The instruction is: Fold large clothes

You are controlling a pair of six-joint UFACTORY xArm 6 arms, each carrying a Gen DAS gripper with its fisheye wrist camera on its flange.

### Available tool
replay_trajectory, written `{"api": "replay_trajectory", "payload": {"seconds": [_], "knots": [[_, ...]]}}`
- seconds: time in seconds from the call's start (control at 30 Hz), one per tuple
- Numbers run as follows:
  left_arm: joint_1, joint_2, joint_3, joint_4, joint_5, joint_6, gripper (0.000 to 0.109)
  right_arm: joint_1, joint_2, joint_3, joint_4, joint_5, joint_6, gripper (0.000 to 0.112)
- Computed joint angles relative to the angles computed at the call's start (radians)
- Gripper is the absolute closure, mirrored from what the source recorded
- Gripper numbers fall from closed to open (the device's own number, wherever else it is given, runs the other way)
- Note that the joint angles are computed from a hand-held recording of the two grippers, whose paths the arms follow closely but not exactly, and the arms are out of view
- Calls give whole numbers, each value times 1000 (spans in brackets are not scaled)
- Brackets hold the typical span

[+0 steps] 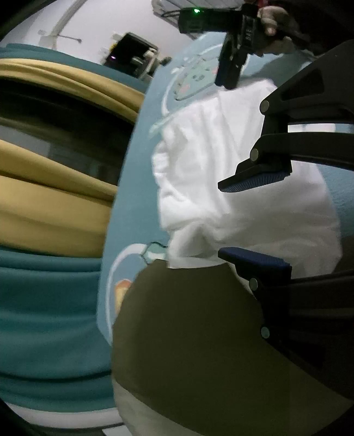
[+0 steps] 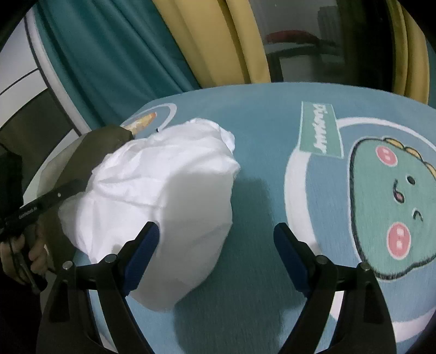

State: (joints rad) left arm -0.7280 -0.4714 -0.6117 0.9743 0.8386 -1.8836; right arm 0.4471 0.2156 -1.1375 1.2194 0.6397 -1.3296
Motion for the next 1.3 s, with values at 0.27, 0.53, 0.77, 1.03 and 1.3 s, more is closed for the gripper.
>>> {"api": "replay_trajectory", "payload": {"seconds": [0.27, 0.53, 0.77, 1.03, 1.3], "knots": [[-41, 23, 7, -79, 50, -49, 64, -20, -20, 43, -5, -15, -1, 27], [-127, 46, -44, -48, 180, -122, 64, -66, -54, 81, 10, -15, -20, 27], [-208, 47, -64, -36, 263, -218, 64, -114, -88, 123, 21, 2, -40, 27], [-274, 131, -158, -25, 312, -212, 64, -169, -124, 169, 38, 21, -67, 27], [-295, 289, -310, -29, 334, -85, 59, -223, -160, 215, 54, 17, -82, 27]]}}
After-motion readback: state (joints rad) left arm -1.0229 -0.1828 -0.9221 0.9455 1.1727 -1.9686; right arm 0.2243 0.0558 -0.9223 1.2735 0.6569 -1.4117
